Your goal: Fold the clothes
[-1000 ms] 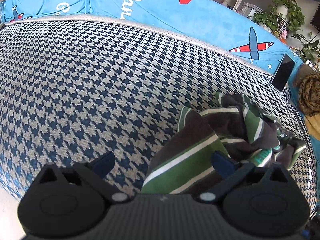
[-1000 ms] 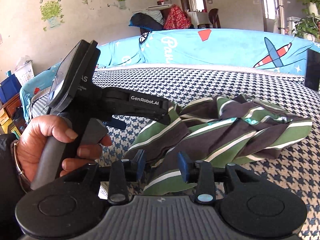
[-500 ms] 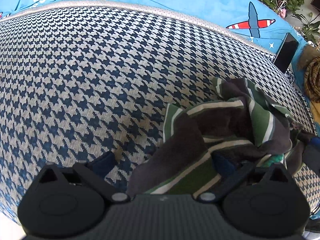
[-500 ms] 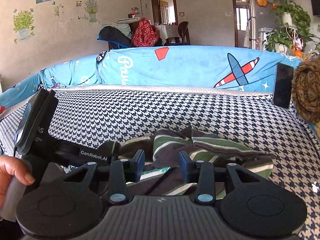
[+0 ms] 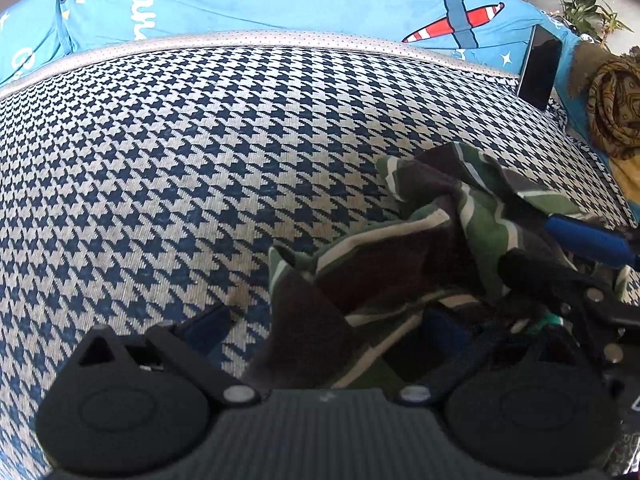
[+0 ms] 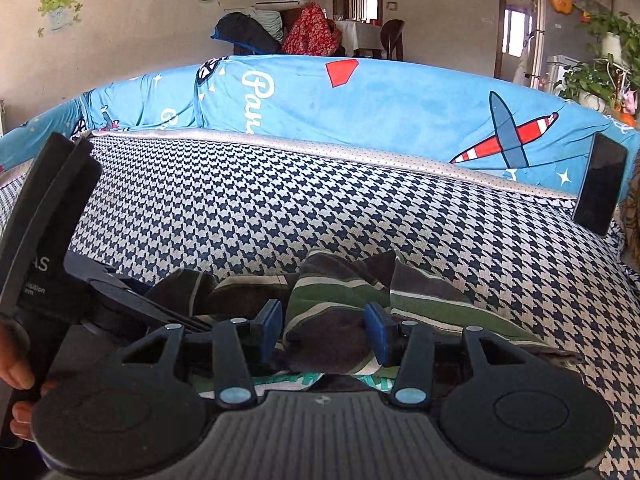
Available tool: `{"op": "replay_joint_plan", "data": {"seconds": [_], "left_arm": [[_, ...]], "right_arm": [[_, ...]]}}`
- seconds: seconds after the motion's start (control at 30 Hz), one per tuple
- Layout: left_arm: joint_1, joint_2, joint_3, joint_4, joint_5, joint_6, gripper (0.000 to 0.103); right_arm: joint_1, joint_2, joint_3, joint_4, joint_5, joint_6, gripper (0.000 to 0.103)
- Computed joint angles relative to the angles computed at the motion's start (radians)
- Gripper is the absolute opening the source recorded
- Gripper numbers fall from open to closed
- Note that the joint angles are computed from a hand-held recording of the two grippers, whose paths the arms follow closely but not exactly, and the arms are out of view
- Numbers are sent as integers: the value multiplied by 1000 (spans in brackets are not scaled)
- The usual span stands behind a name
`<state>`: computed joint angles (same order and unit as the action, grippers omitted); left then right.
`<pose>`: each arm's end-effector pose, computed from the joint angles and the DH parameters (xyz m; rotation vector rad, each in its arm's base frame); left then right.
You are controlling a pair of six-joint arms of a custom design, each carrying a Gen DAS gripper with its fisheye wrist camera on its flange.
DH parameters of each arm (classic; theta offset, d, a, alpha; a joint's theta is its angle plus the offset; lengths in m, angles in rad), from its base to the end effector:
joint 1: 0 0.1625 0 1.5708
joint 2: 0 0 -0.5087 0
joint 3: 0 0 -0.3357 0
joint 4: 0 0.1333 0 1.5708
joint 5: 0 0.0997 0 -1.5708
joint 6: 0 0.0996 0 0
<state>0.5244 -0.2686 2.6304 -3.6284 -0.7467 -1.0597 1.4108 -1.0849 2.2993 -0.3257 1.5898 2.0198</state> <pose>-0.1794 -0.3422 -0.0329 0.1439 2.3856 -0.7247 0.0755 -0.3567 0.1576 1.2060 -2.3306 0.7316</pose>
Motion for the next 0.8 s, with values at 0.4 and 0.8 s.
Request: {"op": "replay_joint_plan", "data": {"seconds": [0.4, 0.8], "left_arm": [[-9, 17, -34, 49, 67, 24, 93], [-14, -59, -53, 385, 123, -219, 84]], "right_arm": [[-11, -16, 1, -64, -7, 72, 11], [-12, -86, -40, -83, 82, 293, 1]]}}
